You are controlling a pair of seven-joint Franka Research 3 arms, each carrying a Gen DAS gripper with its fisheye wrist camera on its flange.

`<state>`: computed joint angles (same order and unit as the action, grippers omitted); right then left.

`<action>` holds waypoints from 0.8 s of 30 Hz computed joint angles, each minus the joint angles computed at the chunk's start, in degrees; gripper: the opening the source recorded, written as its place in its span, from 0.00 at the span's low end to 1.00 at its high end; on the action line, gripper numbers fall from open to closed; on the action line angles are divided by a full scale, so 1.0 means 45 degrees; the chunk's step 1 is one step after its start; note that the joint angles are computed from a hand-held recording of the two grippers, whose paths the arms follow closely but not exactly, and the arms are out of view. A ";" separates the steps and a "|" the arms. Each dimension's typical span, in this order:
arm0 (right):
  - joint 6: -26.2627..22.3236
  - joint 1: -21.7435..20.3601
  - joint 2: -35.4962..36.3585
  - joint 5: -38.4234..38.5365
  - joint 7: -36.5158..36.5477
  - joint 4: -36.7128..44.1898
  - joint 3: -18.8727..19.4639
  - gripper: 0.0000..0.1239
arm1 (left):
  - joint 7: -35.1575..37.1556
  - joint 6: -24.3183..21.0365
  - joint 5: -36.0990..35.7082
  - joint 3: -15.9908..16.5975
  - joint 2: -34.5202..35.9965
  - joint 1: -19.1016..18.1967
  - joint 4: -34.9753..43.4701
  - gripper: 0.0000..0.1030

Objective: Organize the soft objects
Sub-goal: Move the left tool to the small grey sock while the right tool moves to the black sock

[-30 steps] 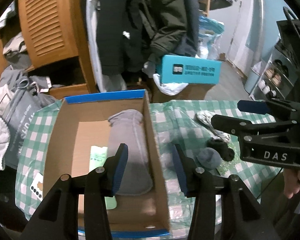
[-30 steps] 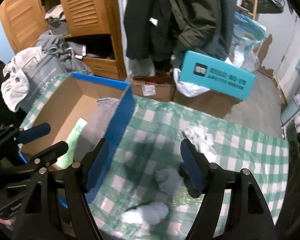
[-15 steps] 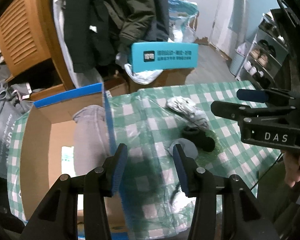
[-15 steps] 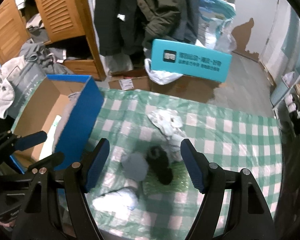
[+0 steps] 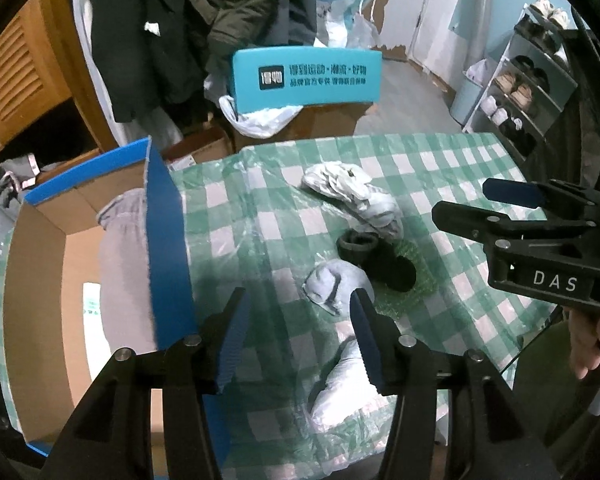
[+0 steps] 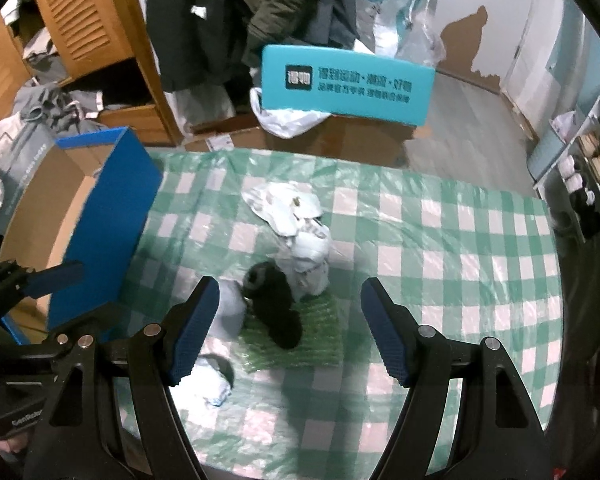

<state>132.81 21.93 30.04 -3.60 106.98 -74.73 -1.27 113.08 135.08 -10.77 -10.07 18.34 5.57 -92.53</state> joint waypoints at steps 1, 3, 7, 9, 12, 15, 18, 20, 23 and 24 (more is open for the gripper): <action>-0.0023 -0.0025 0.0029 0.0025 0.0015 -0.0007 -0.0009 0.59 | -0.0031 -0.0030 0.0077 0.0008 0.0031 -0.0038 0.0000 0.51; -0.0096 -0.0076 0.0117 0.0096 -0.0001 0.0056 0.0003 0.59 | -0.0122 -0.0116 0.0263 0.0019 0.0153 -0.0129 0.0072 0.51; -0.0236 -0.0132 0.0198 0.0179 0.0005 0.0059 -0.0005 0.59 | -0.0321 -0.0398 0.0545 0.0003 0.0472 -0.0259 0.0360 0.51; -0.0305 -0.0173 0.0247 0.0225 -0.0019 0.0050 -0.0003 0.59 | -0.0435 -0.0502 0.0649 -0.0011 0.0649 -0.0302 0.0525 0.52; -0.0456 -0.0234 0.0383 0.0315 -0.0065 0.0135 0.0009 0.59 | -0.0654 -0.0705 0.0827 -0.0032 0.0914 -0.0383 0.0780 0.52; -0.0666 -0.0279 0.0565 0.0386 -0.0001 0.0276 -0.0023 0.59 | -0.0766 -0.0936 0.0957 -0.0081 0.1164 -0.0437 0.1042 0.54; -0.0802 -0.0322 0.0672 0.0408 0.0072 0.0314 -0.0064 0.59 | -0.0807 -0.1015 0.0957 -0.0161 0.1309 -0.0458 0.1155 0.61; -0.0844 -0.0370 0.0706 0.0446 0.0061 0.0273 -0.0062 0.59 | -0.0733 -0.0971 0.0919 -0.0229 0.1349 -0.0463 0.1143 0.64; -0.0900 -0.0422 0.0788 0.0490 -0.0022 0.0250 -0.0042 0.59 | -0.0687 -0.1037 0.1227 -0.0214 0.1511 -0.0634 0.1266 0.64; -0.0936 -0.0428 0.0821 0.0502 -0.0044 0.0260 -0.0038 0.59 | -0.0725 -0.1070 0.1393 -0.0186 0.1591 -0.0718 0.1333 0.64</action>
<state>128.60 20.00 33.73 -1.34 106.78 -73.56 -1.44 109.82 130.27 -4.50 -10.90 25.50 2.34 -86.53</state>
